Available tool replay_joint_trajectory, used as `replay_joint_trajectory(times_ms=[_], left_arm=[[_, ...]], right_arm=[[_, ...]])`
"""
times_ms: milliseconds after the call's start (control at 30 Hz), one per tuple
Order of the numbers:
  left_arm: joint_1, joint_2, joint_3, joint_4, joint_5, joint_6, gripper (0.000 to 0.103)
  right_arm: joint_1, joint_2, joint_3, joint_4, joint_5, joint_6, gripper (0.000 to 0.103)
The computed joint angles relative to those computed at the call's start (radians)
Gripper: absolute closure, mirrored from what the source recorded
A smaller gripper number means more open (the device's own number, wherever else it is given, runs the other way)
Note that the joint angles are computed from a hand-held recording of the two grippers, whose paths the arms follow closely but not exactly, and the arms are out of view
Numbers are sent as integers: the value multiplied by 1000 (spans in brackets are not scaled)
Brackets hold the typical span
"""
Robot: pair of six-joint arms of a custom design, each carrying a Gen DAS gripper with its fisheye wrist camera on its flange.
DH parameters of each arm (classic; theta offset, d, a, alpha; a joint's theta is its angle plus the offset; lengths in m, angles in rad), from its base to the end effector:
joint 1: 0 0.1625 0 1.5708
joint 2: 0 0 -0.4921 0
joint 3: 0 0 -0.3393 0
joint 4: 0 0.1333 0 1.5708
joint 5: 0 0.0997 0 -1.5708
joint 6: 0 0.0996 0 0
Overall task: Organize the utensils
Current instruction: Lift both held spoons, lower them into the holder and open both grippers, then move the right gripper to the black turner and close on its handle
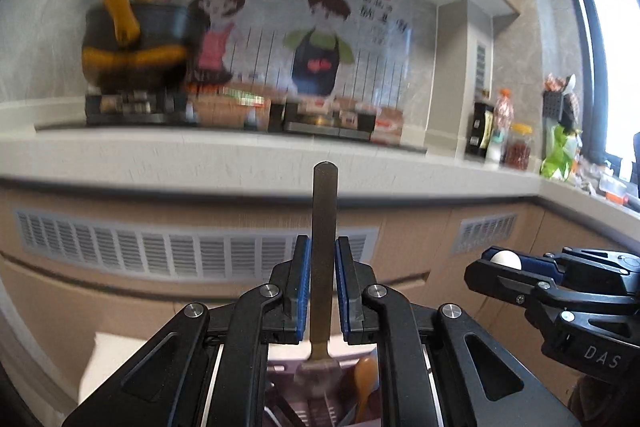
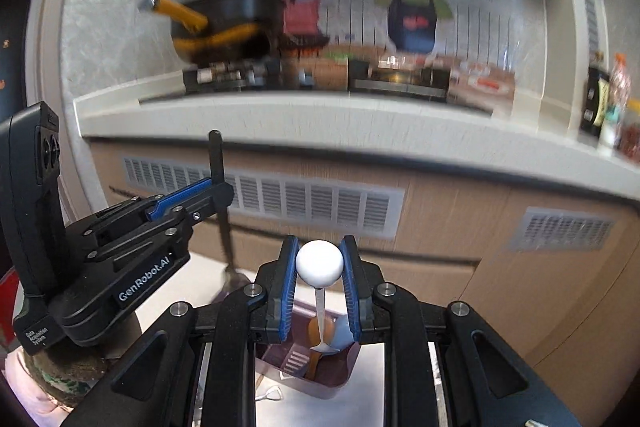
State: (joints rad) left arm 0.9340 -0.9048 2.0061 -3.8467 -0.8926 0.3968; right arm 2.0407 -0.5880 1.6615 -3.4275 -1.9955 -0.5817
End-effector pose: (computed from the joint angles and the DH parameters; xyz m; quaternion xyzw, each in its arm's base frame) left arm -0.1801 -0.5728 0.3089 0.2276 0.7736 -0.5520 0.2124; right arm 0.4019 -0.5877 0.1433 0.3839 -0.8219 0.3616 0.2153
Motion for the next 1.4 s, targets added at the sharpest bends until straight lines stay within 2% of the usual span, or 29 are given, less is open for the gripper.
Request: replay_joint_trajectory(times_ms=[133,167,367,500,567,633,667,733,800,900,1000,1033,1200,1400], left_arm=[[63,32,-20,65,-46,-42,90],[76,36,-23,85,-55,-56,91],[125,56,-3,147,-69,-113,90],[132,58,28,150,-60,-129,90],[127,49,49,147,-48,-138,89],[116,34,76,142,-21,-152,84],[111,25,95,139,-5,-160,77],[96,12,135,124,50,-175,65],[81,7,175,96,111,-183,51],[58,1,245,69,189,-220,47],[40,-12,323,58,235,-284,36],[33,-14,353,48,246,-299,35],[1,-18,490,6,296,-384,27],[-24,-11,621,-25,368,-510,19]], right_arm=[[-33,36,-28,58,-5,19,83],[-41,45,-27,44,1,9,83],[-75,74,-33,89,-16,35,83],[-80,90,-38,109,-39,30,82],[-80,96,-32,112,-56,21,79],[-74,108,-22,61,-85,-7,73],[-70,112,-13,28,-98,-25,70],[-60,119,13,-48,-119,-58,52],[-52,117,48,-114,-127,-80,41],[-35,113,109,-195,-137,-116,37],[-19,113,171,-249,-145,-132,15],[-14,120,201,-287,-151,-141,12],[-9,144,277,-329,-173,-135,12],[-20,162,352,-313,-177,-49,11]])
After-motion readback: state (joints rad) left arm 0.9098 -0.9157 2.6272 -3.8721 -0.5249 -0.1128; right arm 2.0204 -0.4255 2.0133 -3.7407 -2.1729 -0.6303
